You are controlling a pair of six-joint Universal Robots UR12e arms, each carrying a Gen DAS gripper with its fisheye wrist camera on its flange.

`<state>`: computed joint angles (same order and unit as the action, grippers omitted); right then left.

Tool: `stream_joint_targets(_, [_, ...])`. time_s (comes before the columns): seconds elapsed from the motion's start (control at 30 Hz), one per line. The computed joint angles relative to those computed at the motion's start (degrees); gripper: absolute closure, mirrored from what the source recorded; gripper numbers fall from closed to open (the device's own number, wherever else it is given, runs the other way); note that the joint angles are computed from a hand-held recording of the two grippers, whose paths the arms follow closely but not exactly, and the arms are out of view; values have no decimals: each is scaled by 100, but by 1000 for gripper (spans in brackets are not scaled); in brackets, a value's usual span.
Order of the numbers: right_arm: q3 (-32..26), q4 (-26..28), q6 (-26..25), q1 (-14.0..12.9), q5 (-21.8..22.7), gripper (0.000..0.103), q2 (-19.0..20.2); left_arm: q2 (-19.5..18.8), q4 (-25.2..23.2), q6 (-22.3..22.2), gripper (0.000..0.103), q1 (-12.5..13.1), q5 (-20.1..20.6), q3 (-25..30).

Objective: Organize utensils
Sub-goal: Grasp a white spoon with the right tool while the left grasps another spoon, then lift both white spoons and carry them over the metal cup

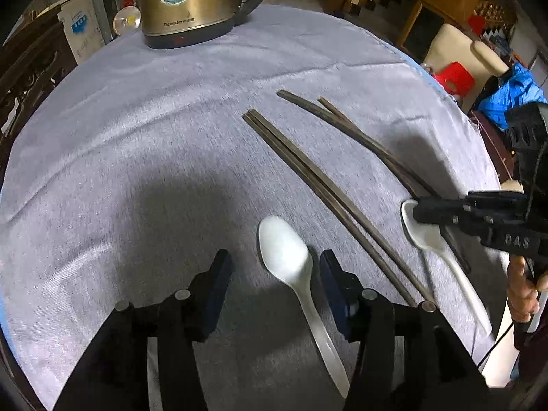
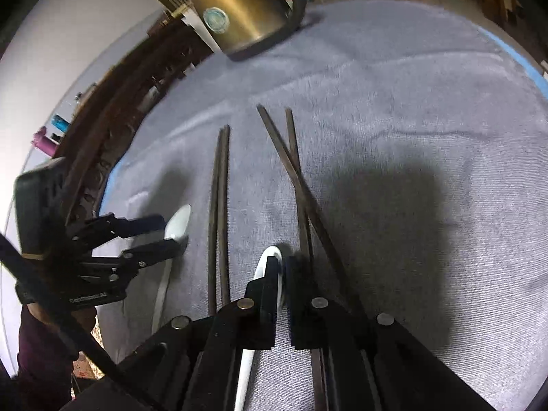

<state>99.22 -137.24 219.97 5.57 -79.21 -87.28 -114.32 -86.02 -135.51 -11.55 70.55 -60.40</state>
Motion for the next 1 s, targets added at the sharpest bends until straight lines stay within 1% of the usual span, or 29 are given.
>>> stream_joint_targets(0.03, [-25, 36, -19, -17, 45, 93, 19, -13, -80, -32, 49, 14, -87, 31])
stream_joint_targets(0.07, [-35, 47, -56, -34, 113, 89, 27, -28, -114, -62, 54, 17, -163, 40])
stream_joint_targets(0.1, [-28, 17, -101, -54, 206, 83, 31, 13, 66, -61, 69, 9, -169, -56])
stream_joint_targets(0.13, [-10, -55, -145, -74, 285, 82, 33, 48, 193, 12, 72, -5, -150, -137])
stream_joint_targets(0.2, [47, -190, -173, -82, 307, 83, 26, 120, 316, 86, 73, -4, -205, -261])
stream_joint_targets(0.23, [52, -209, -223, -73, 301, 87, 27, 141, 375, 100, 73, -3, -205, -297])
stream_joint_targets(0.27, [47, -194, -278, -54, 261, 100, 24, 165, 436, 96, 73, -2, -197, -337])
stream_joint_targets(0.3, [35, -139, -313, -47, 249, 100, 29, 192, 492, 52, 73, 9, -202, -378])
stream_joint_targets(0.4, [113, -281, -239, 23, -61, 100, -46, 228, 615, -119, 73, 75, -320, -421])
stream_joint_targets(0.5, [264, -645, -3, 48, -226, 100, -189, 380, 844, -350, 73, 196, -593, -571])
stream_joint_targets(0.63, [431, -1044, 282, 211, -810, 100, -428, 697, 1489, -694, 73, 342, -956, -923])
stream_joint_targets(0.7, [402, -953, 324, 291, -1030, 99, -454, 842, 1732, -828, 73, 403, -1098, -1076])
stream_joint_targets(0.73, [393, -857, 369, 274, -941, 96, -461, 899, 1819, -871, 73, 433, -1153, -1133])
stream_joint_targets(0.8, [426, -876, 522, 175, -553, 96, -449, 1055, 2069, -934, 73, 513, -1290, -1300])
stream_joint_targets(0.83, [441, -889, 592, 119, -345, 90, -432, 1095, 2126, -944, 73, 543, -1336, -1336])
stream_joint_targets(0.87, [446, -887, 629, 76, -189, 72, -404, 1147, 2212, -972, 73, 576, -1407, -1392])
stream_joint_targets(0.9, [431, -853, 675, 70, -147, 54, -366, 1181, 2258, -1002, 73, 611, -1490, -1423])
stream_joint_targets(0.93, [425, -848, 712, 64, -158, 52, -332, 1193, 2253, -1028, 73, 646, -1581, -1425])
stream_joint_targets(0.97, [396, -838, 707, 65, -167, 52, -282, 1204, 2235, -1045, 73, 678, -1652, -1423])
stream_joint_targets(1.0, [363, -813, 660, 44, -84, 52, -229, 1222, 2239, -1071, 73, 716, -1730, -1427])
